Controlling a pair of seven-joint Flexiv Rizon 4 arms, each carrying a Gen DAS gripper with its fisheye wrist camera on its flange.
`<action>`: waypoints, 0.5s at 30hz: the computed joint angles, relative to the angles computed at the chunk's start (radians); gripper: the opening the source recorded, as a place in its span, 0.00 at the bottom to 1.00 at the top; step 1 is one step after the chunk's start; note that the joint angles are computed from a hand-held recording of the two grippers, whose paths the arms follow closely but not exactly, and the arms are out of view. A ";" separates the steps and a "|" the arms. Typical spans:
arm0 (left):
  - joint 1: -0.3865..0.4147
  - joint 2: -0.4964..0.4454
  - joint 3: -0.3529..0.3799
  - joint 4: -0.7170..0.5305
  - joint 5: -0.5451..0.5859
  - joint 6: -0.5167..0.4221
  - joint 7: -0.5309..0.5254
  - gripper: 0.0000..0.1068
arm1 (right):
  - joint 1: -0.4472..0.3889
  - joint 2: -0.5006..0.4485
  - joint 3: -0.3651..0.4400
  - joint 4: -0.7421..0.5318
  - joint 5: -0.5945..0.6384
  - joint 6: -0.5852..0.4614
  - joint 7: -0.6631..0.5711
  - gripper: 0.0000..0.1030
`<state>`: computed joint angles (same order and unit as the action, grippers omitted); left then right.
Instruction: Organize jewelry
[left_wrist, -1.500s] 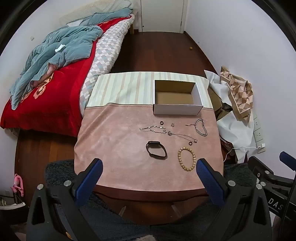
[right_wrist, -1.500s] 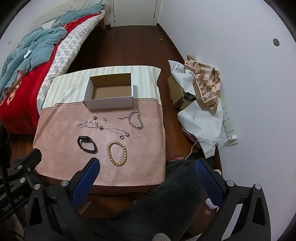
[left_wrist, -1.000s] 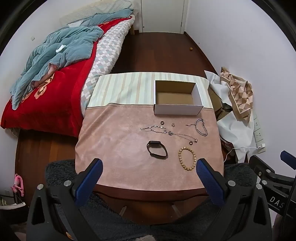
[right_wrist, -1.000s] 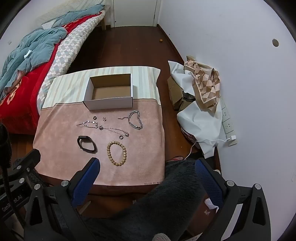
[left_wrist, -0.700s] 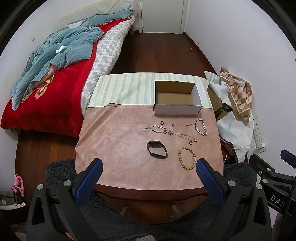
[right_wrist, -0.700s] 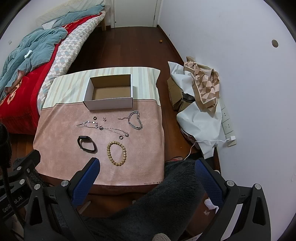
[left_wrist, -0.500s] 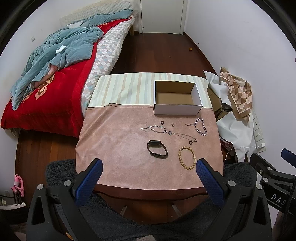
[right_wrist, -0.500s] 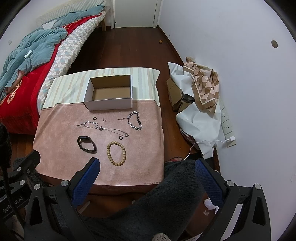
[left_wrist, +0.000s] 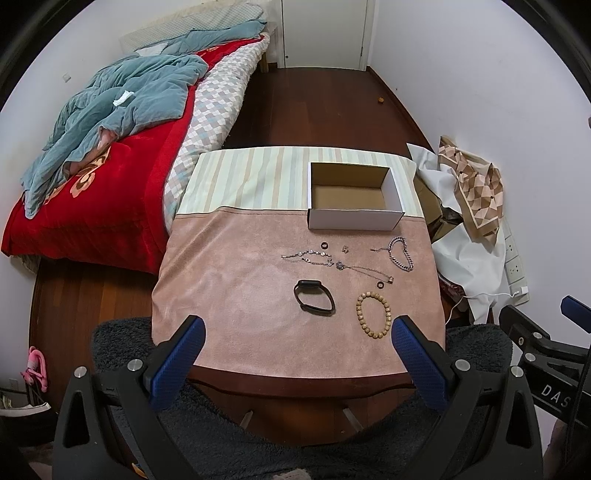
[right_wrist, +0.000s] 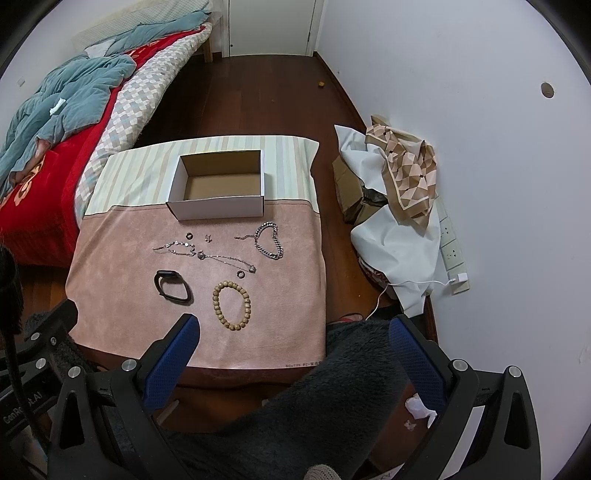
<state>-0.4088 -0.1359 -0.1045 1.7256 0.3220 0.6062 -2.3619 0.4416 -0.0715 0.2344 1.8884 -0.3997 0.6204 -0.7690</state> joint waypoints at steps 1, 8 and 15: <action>0.001 0.000 0.001 0.005 -0.001 0.005 0.001 0.96 | 0.000 0.000 0.000 0.000 -0.001 -0.001 0.000 1.00; 0.003 0.013 -0.002 0.004 -0.006 -0.007 0.006 0.96 | 0.001 0.004 0.002 0.000 0.001 -0.005 -0.001 1.00; 0.006 0.016 -0.005 -0.003 -0.007 -0.015 0.010 0.96 | 0.003 0.007 0.003 0.001 0.001 -0.008 0.002 1.00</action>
<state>-0.4030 -0.1203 -0.1095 1.7230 0.3154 0.5913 -2.3522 0.4443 -0.0644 0.2376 1.8893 -0.3986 0.6123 -0.7673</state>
